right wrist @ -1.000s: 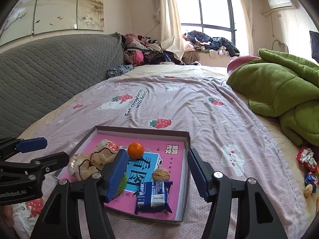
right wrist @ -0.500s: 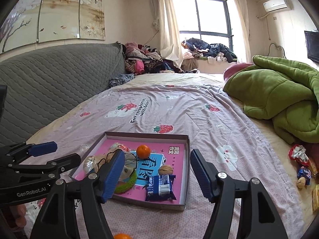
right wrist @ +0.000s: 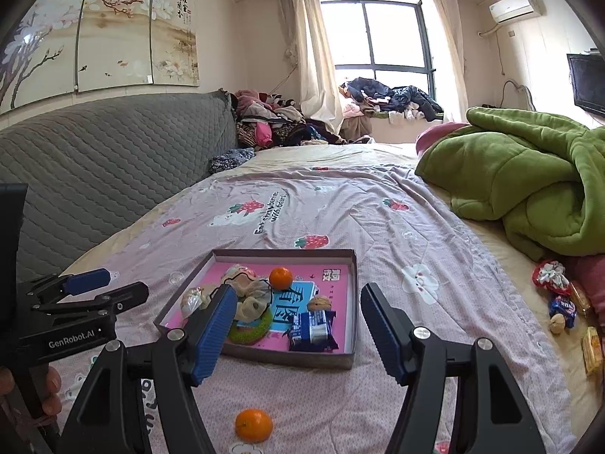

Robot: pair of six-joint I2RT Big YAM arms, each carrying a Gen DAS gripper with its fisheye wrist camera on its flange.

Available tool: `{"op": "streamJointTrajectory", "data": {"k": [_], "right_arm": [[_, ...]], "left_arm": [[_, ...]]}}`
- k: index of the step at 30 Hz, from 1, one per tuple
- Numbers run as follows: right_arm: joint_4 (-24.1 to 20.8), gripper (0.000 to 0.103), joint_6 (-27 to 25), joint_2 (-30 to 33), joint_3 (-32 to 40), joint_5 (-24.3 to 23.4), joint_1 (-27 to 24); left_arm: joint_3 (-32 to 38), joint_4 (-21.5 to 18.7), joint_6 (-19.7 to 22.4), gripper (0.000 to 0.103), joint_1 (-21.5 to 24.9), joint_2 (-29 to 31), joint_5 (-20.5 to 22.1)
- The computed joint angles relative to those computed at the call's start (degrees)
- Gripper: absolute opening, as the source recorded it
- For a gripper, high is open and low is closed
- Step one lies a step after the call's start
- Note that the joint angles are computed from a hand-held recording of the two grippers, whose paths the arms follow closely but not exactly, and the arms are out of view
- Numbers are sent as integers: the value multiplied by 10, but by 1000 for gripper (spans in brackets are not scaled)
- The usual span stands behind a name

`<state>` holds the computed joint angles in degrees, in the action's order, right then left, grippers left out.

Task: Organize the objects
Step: 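Open left tool over the tray and withdraw both tools from it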

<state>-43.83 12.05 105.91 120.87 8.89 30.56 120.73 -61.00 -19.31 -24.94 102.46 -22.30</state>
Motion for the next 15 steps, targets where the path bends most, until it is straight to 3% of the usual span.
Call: {"op": "streamJointTrajectory", "data": {"k": [8, 15], "right_arm": [[-4, 68, -6, -28, -47, 32, 10], [-5, 68, -2, -43, -86, 33, 14]], "left_arm": [[-83, 26, -12, 70, -1, -44, -6], [-140, 48, -26, 70, 0, -76, -5]]}}
